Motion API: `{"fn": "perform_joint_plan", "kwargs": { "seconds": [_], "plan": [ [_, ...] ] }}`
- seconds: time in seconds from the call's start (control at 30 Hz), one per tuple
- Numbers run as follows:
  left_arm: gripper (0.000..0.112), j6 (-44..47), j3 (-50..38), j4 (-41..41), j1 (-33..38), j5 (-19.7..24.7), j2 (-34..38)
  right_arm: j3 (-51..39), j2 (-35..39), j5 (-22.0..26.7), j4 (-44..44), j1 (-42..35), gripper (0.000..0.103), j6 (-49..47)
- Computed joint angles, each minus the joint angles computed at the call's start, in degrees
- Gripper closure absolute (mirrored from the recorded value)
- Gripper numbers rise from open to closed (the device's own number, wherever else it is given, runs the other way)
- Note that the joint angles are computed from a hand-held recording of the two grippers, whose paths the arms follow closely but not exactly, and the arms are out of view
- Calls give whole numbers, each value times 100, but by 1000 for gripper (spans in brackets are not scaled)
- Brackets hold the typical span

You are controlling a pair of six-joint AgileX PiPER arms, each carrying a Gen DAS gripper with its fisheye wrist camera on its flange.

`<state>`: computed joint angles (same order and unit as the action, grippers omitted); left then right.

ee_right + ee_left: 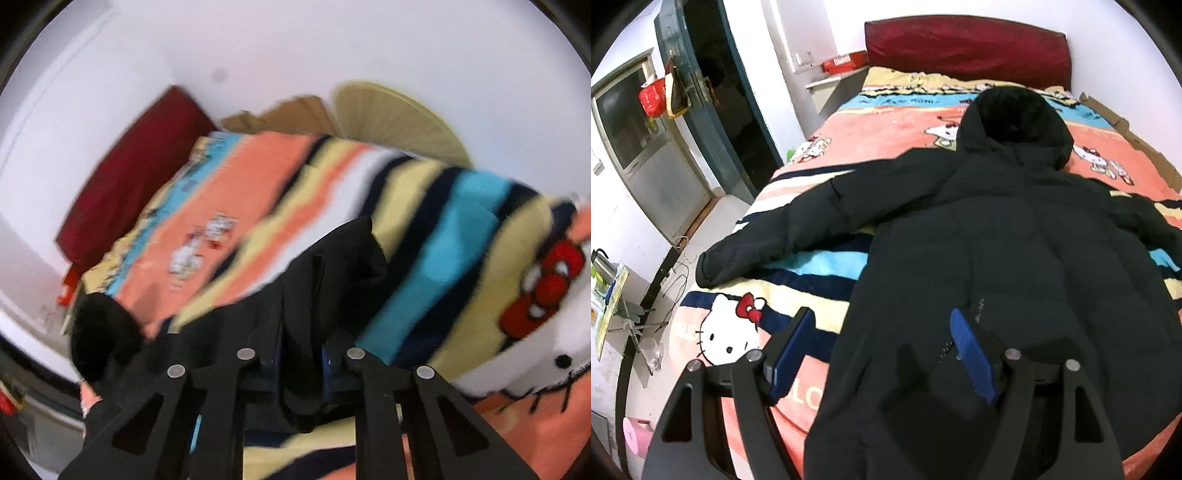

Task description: Fold large clothes

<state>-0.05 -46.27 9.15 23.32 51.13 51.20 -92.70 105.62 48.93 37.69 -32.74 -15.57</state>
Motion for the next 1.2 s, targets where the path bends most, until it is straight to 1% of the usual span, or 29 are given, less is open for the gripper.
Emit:
{"fn": "perform_joint_plan", "kwargs": {
  "seconds": [0.13,0.2,0.23,0.3,0.33,0.4,0.47,0.53,0.6,0.63,0.7,0.77,0.83,0.93,1.0,1.1,1.2],
  "plan": [
    [38,935,-103,-763,786,-18,-153,-260,-373,319,457,334,91,-147],
    [38,1575,-171,-1298,1331,8,-217,-418,-566,461,539,612,91,-105],
    [38,1833,-196,-1506,1553,24,-234,-456,-663,575,618,628,92,-139],
    [38,2490,-246,-2023,2109,121,-268,-653,-841,675,601,1019,92,24],
    [38,2872,-269,-2338,2438,216,-279,-723,-912,726,575,1141,92,88],
    [38,3695,-308,-3016,3189,469,-266,-1055,-1005,800,256,1647,92,419],
    [38,4717,-335,-3834,4192,877,-210,-1400,-1024,866,-137,2130,92,802],
    [38,5522,-347,-4422,5036,1254,-112,-1798,-967,936,-598,2677,92,1225],
    [38,6315,-362,-4924,5866,1600,43,-2242,-885,1031,-1179,3380,92,1693],
    [38,6574,-364,-5062,6128,1683,111,-2398,-848,1075,-1397,3650,92,1846],
    [38,6957,-392,-5227,6515,1687,344,-2803,-668,1209,-1864,4223,92,2137],
    [38,7216,-468,-5337,6825,1680,621,-3274,-397,1372,-2320,4842,92,2437],
    [38,7396,-587,-5427,7071,1672,959,-3556,-172,1469,-2675,5352,92,2632],
    [38,7589,-767,-5458,7271,1549,1448,-3659,153,1431,-3125,6143,92,2919],
    [38,7707,-898,-5465,7322,1401,1757,-3475,269,1285,-3366,6561,92,3069],
    [38,7907,-1004,-5499,7395,1267,2082,-3362,557,1189,-3701,7123,92,3372],
    [38,7955,-1064,-5489,7416,1170,2323,-3698,1085,1291,-3889,7515,92,3637]
  ]
}}
